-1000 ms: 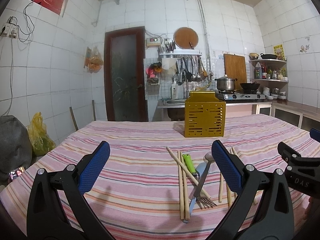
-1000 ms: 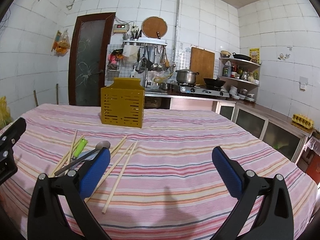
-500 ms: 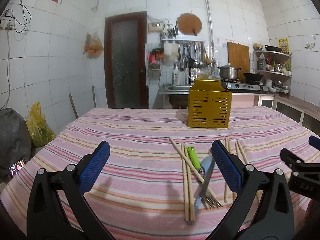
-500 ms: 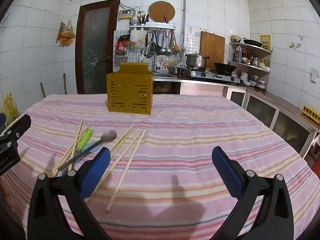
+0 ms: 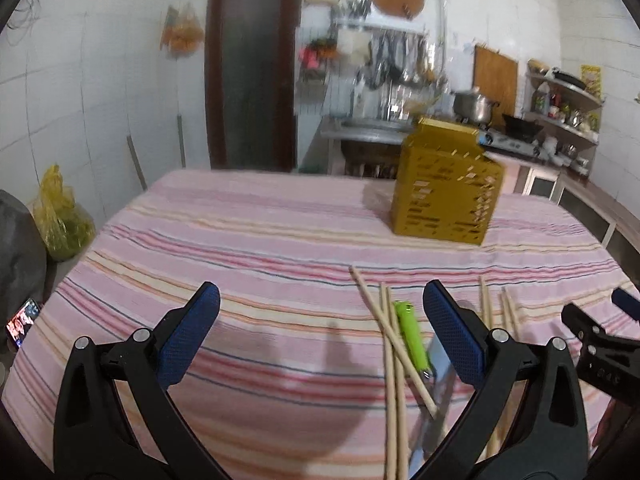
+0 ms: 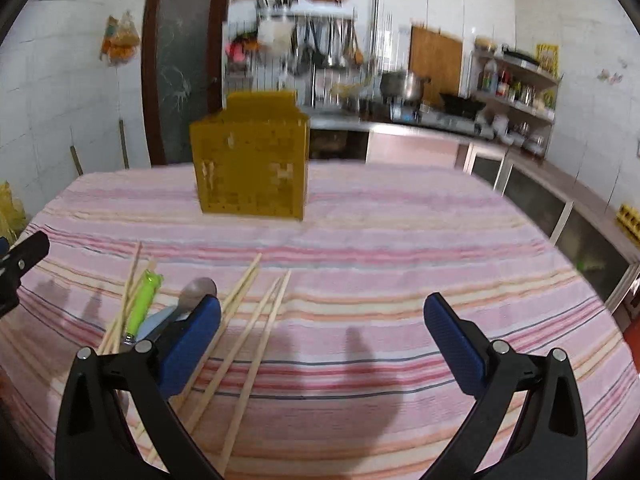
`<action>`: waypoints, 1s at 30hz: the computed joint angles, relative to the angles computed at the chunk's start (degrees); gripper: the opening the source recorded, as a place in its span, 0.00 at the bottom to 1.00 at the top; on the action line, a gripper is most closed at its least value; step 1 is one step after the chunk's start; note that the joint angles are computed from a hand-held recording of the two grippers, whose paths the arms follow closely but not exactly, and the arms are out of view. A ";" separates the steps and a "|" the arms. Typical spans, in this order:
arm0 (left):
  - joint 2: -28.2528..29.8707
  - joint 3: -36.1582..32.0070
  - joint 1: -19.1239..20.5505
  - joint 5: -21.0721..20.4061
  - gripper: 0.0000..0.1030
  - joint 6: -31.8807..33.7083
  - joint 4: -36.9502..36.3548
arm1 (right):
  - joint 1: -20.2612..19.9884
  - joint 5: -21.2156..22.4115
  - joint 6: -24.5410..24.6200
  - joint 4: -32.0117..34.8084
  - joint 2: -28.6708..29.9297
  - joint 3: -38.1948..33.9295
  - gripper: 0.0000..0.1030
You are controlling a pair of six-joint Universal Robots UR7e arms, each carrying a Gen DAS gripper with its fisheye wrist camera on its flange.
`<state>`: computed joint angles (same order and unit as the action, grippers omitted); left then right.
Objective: Organize utensils
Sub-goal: 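Lower the right tool toward the loose chopsticks and close on one chopstick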
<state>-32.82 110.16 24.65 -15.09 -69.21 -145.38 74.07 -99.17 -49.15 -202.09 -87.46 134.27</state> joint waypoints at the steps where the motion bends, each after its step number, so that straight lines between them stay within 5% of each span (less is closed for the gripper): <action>1: 0.21 -1.15 1.39 -1.11 0.95 2.05 -0.61 | 1.07 -3.14 0.67 1.78 1.38 -1.51 0.96; 7: 2.04 -6.22 6.47 -4.23 0.95 9.21 -1.31 | 3.40 -10.11 2.83 0.26 7.15 -5.54 0.96; 17: 5.17 -15.18 13.42 -10.90 0.95 12.07 4.33 | 2.86 -13.69 6.01 2.76 10.00 -8.59 0.96; 30: 5.51 -16.68 15.76 -14.08 0.96 12.66 8.86 | 4.16 -19.40 7.30 7.51 13.21 -11.74 0.96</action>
<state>-27.31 93.47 40.41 -29.17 -56.55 -136.51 78.23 -118.57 -41.85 -194.58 -74.25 122.53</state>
